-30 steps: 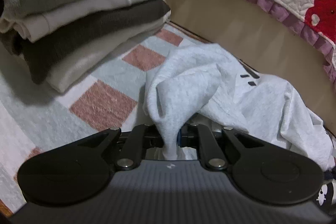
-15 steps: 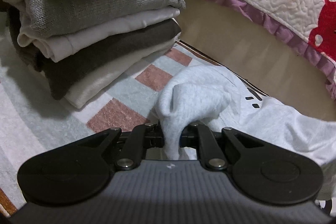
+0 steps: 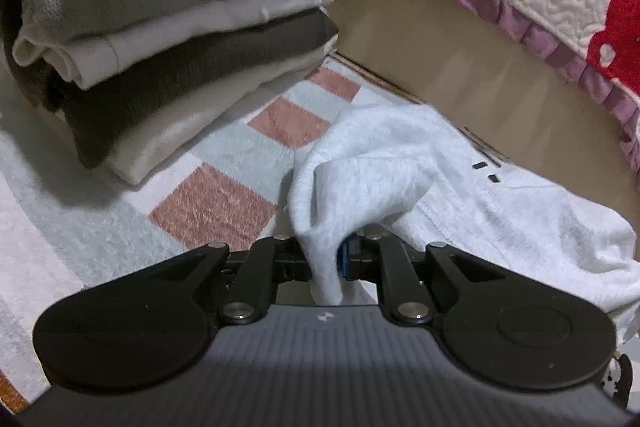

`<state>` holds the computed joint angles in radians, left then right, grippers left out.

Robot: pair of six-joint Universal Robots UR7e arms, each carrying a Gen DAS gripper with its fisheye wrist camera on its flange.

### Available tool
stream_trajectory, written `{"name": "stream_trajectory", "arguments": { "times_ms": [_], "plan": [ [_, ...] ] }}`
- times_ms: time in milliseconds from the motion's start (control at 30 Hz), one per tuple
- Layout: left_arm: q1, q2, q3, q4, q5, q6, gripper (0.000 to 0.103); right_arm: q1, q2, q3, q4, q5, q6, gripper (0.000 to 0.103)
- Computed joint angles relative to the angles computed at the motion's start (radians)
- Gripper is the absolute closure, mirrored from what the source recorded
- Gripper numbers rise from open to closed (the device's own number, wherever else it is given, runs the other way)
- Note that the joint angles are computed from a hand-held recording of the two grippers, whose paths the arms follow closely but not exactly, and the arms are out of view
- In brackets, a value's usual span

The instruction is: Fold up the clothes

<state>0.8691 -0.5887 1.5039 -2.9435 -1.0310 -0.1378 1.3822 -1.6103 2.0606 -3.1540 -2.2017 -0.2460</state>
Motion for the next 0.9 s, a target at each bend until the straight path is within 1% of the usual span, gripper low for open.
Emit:
{"name": "stream_trajectory", "arguments": {
  "times_ms": [33,67,100,167,233,267,367,400,467,533,567,600,633,667,733,767,833,900],
  "plan": [
    [0.001,0.004,-0.005,0.015,0.009,-0.01,0.091,-0.017,-0.041,0.029,0.039,0.069,0.094,0.071],
    [0.002,0.005,-0.007,0.024,0.014,-0.016,0.091,-0.032,-0.074,0.059,0.06,0.121,0.166,0.068],
    [0.002,0.005,-0.007,0.027,0.015,-0.021,0.091,-0.046,-0.1,0.085,0.071,0.16,0.219,0.064],
    [0.002,0.003,-0.004,0.027,0.019,-0.023,0.091,-0.087,-0.15,0.131,0.094,0.245,0.295,0.062],
    [0.0,0.001,0.004,0.005,0.025,0.0,0.091,-0.129,-0.192,0.175,0.11,0.329,0.353,0.056],
    [-0.002,0.001,0.007,-0.009,0.025,0.022,0.097,-0.149,-0.208,0.196,0.114,0.369,0.375,0.05],
    [-0.022,0.005,0.025,-0.105,0.017,0.143,0.098,-0.205,-0.236,0.256,0.111,0.468,0.428,0.048],
    [-0.027,0.006,0.026,-0.127,0.007,0.176,0.098,-0.216,-0.239,0.273,0.112,0.488,0.434,0.046],
    [-0.032,-0.008,0.033,-0.15,-0.044,0.191,0.098,-0.214,-0.236,0.294,0.124,0.476,0.433,0.046],
    [-0.031,-0.04,0.055,-0.199,-0.125,0.166,0.098,-0.205,-0.228,0.3,0.135,0.44,0.414,0.046],
    [-0.031,-0.058,0.068,-0.231,-0.157,0.149,0.098,-0.201,-0.218,0.301,0.123,0.42,0.403,0.046],
    [-0.032,-0.077,0.083,-0.271,-0.179,0.136,0.098,-0.198,-0.209,0.302,0.11,0.4,0.391,0.046],
    [-0.032,-0.096,0.097,-0.313,-0.186,0.129,0.098,-0.196,-0.199,0.303,0.099,0.384,0.383,0.046],
    [-0.032,-0.113,0.106,-0.339,-0.179,0.122,0.098,-0.197,-0.192,0.3,0.092,0.377,0.381,0.046],
    [-0.025,-0.138,0.114,-0.343,-0.149,0.075,0.098,-0.2,-0.179,0.294,0.082,0.367,0.376,0.046],
    [-0.016,-0.144,0.11,-0.323,-0.136,0.047,0.098,-0.2,-0.177,0.293,0.081,0.372,0.372,0.046],
    [0.002,-0.134,0.09,-0.241,-0.078,-0.004,0.098,-0.196,-0.17,0.289,0.077,0.377,0.351,0.046],
    [0.02,-0.116,0.073,-0.165,-0.055,-0.072,0.098,-0.198,-0.161,0.289,0.07,0.389,0.321,0.046]
  ]
}}
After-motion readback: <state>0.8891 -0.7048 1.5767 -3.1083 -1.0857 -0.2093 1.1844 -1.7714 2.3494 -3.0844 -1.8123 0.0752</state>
